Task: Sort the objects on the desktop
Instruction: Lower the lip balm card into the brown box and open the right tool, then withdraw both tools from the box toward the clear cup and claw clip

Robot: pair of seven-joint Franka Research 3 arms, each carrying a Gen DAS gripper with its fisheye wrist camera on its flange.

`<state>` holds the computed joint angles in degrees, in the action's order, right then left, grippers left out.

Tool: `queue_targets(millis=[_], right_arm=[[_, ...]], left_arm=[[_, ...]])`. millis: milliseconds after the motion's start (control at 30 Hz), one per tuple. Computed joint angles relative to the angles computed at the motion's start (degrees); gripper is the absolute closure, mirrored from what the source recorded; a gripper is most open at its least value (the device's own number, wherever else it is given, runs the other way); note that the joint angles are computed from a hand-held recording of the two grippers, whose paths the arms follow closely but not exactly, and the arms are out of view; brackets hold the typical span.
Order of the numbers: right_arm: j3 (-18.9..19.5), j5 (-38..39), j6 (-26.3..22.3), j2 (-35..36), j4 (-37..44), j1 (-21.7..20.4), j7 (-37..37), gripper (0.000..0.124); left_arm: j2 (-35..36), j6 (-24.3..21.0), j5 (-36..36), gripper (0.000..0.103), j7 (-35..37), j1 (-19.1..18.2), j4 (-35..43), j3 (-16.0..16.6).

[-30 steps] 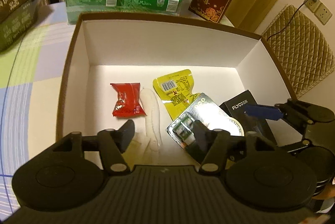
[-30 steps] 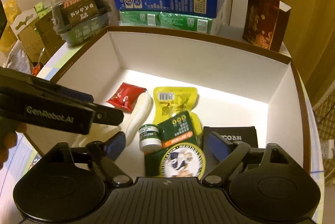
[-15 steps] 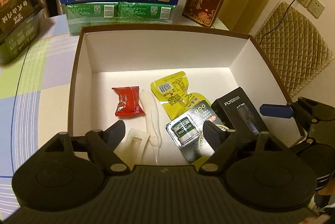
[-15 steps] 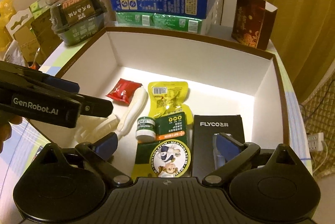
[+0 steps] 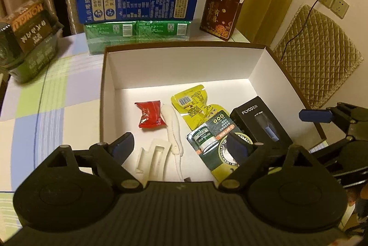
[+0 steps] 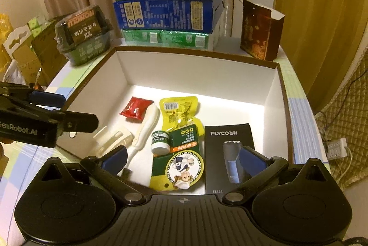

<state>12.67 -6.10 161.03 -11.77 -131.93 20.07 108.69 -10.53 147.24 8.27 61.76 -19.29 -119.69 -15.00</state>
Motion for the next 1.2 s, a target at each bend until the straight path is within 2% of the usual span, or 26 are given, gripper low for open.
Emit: queue_targets(millis=[233,567,867,1200], right_arm=[[0.75,1.07,-0.21,-4.48,-3.3,0.14,1.04,0.023],[2.02,4.97,-0.77,-10.19,-7.48,1.29,-0.13,0.023],[2.86,8.61,-0.97,-14.83,-11.67,3.23,-1.86,0.023],[2.11,13.6,-1.33,-18.26,-15.35,6.94,-5.25,0.023]], left_arm=[[-5.18,-0.76,3.13,0.015,-2.44,0.11,-3.3,-0.77],[-13.67,-2.29,4.07,0.013,-4.83,-0.93,-9.34,-1.06],[-20.01,-5.93,6.4,0.012,-7.25,-1.77,-13.08,-2.56],[-23.46,-8.65,6.84,0.012,-8.67,-3.59,-15.34,-3.07]])
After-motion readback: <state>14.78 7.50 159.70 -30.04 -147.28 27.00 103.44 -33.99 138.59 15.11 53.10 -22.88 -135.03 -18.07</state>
